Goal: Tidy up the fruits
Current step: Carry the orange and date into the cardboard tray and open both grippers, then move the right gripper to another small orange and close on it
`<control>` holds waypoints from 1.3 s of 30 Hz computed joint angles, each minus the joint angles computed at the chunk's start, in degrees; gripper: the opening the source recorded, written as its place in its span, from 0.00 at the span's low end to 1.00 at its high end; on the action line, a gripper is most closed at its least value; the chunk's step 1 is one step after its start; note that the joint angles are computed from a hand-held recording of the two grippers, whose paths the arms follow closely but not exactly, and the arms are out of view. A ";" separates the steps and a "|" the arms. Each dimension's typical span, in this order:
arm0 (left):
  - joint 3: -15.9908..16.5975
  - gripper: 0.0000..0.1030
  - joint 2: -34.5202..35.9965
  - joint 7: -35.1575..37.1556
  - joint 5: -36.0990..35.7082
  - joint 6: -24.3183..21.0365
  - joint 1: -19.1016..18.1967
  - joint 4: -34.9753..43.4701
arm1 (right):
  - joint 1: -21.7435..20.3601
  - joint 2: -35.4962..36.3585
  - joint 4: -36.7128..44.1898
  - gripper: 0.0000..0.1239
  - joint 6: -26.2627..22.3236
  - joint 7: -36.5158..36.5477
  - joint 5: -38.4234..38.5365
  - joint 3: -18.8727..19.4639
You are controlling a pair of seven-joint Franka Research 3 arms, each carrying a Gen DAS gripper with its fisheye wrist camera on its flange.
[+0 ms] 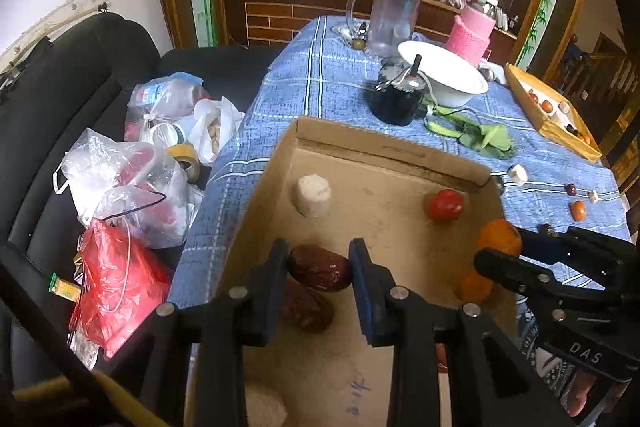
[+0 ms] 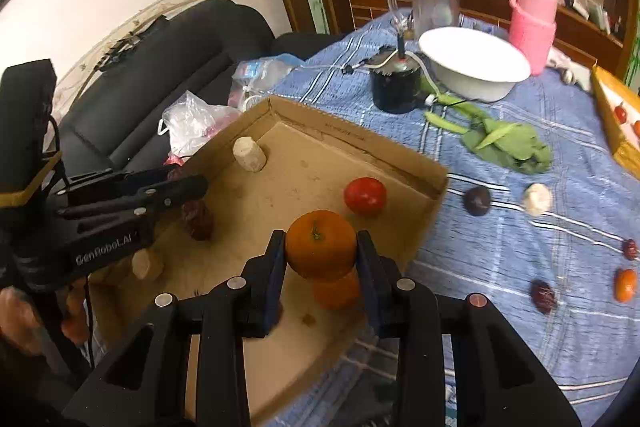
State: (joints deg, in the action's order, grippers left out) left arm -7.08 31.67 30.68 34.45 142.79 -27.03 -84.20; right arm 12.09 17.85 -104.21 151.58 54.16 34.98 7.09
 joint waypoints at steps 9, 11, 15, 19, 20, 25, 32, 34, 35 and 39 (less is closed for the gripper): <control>-1.23 0.33 3.90 5.64 -5.56 -1.22 1.91 3.82 | 2.41 5.20 4.98 0.26 -0.85 8.01 -7.78 -1.65; -1.31 0.33 4.84 6.78 -6.54 -2.15 1.94 5.21 | 2.52 5.97 5.77 0.26 -1.00 9.03 -9.00 -1.70; -1.67 0.33 6.12 8.70 -8.79 -3.22 2.37 6.89 | 2.58 7.20 6.95 0.26 -1.30 10.26 -10.69 -1.63; -1.34 0.33 7.19 9.74 -9.73 -5.18 1.99 8.79 | 2.72 8.43 8.27 0.27 -2.00 11.54 -12.24 -1.82; -1.24 0.33 7.28 9.84 -9.80 -5.36 1.89 8.95 | 2.80 8.66 8.46 0.27 -2.04 11.88 -12.63 -1.90; -0.61 0.33 8.01 10.21 -9.26 -7.42 0.97 10.52 | 2.92 8.72 8.37 0.27 -2.08 12.26 -14.07 -1.94; -0.11 0.39 6.56 7.56 -8.48 -7.73 0.61 8.69 | 2.16 6.38 5.23 0.30 -0.10 11.16 -13.76 -1.66; 0.04 0.42 5.45 6.03 -7.86 -7.08 0.40 7.10 | 1.09 5.27 3.95 0.31 0.23 9.73 -12.12 -0.96; 0.20 0.46 4.92 5.21 -7.26 -6.81 0.14 6.38 | 0.71 4.50 3.10 0.31 0.53 8.93 -11.28 -0.68; 0.80 0.56 2.43 0.91 -3.95 -5.96 -1.27 3.21 | 0.33 1.16 -0.75 0.32 2.03 7.10 -9.57 -0.59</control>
